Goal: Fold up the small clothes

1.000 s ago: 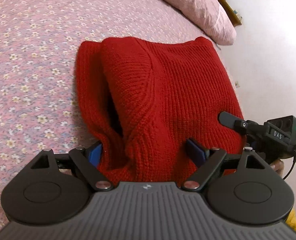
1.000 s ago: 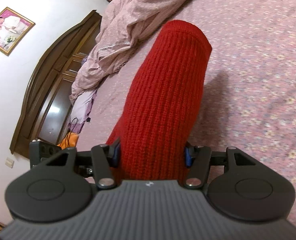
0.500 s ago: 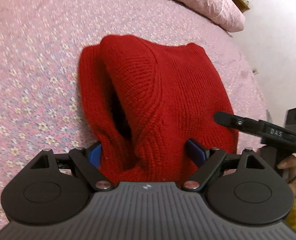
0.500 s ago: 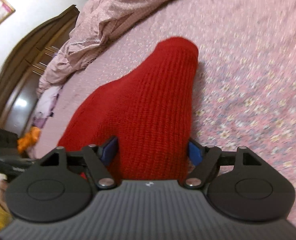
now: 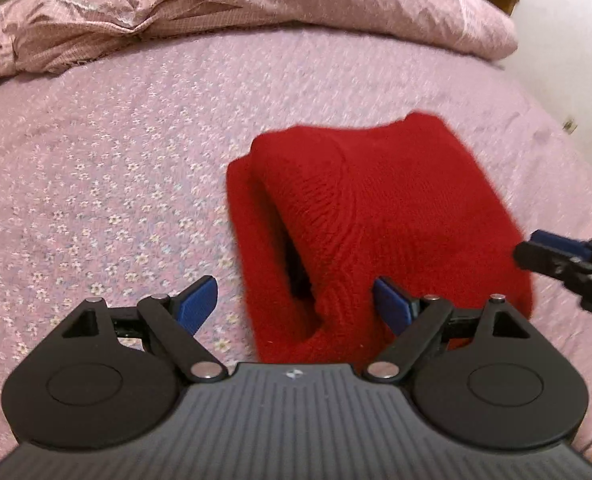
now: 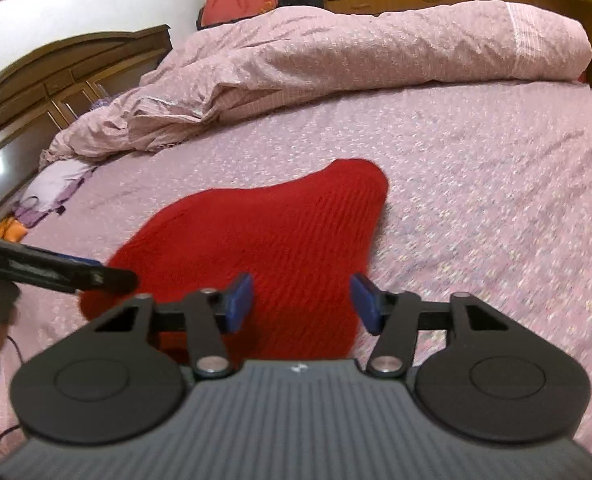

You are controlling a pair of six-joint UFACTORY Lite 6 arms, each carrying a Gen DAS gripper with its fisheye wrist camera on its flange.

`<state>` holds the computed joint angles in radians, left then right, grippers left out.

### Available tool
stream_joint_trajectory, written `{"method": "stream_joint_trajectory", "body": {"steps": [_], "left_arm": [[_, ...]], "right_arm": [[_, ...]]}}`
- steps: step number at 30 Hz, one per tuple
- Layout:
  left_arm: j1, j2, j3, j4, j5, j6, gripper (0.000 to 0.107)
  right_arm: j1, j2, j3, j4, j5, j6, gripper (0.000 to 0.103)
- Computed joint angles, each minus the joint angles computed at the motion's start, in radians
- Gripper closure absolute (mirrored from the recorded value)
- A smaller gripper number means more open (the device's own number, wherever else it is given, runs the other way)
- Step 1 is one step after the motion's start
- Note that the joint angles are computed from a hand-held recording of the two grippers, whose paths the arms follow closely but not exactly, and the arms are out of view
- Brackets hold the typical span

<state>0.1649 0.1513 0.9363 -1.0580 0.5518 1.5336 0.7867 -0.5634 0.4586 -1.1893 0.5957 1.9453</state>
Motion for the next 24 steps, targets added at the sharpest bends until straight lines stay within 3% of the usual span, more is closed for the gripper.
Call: {"method": "stream_joint_trajectory", "body": {"steps": [2, 6, 15, 20, 24], "left_arm": [[-0.009, 0.013, -0.024, -0.04, -0.044, 0.048, 0.018], [0.027, 0.055, -0.05, -0.163, -0.045, 0.171, 0.015], [0.005, -0.069, -0.23, -0.491, -0.127, 0.452, 0.011], [0.023, -0.148, -0.296, -0.463, -0.13, 0.394, 0.011], [0.041, -0.259, -0.369, -0.422, -0.146, 0.337, 0.01]], "right_arm": [[0.028, 0.02, -0.008, -0.015, -0.007, 0.058, 0.055], [0.157, 0.133, 0.023, -0.055, 0.121, 0.131, 0.054], [0.299, 0.314, 0.096, -0.04, 0.282, 0.226, 0.052], [0.371, 0.359, 0.145, 0.022, 0.371, 0.302, 0.041], [0.446, 0.348, 0.156, 0.07, 0.432, 0.358, 0.041]]}}
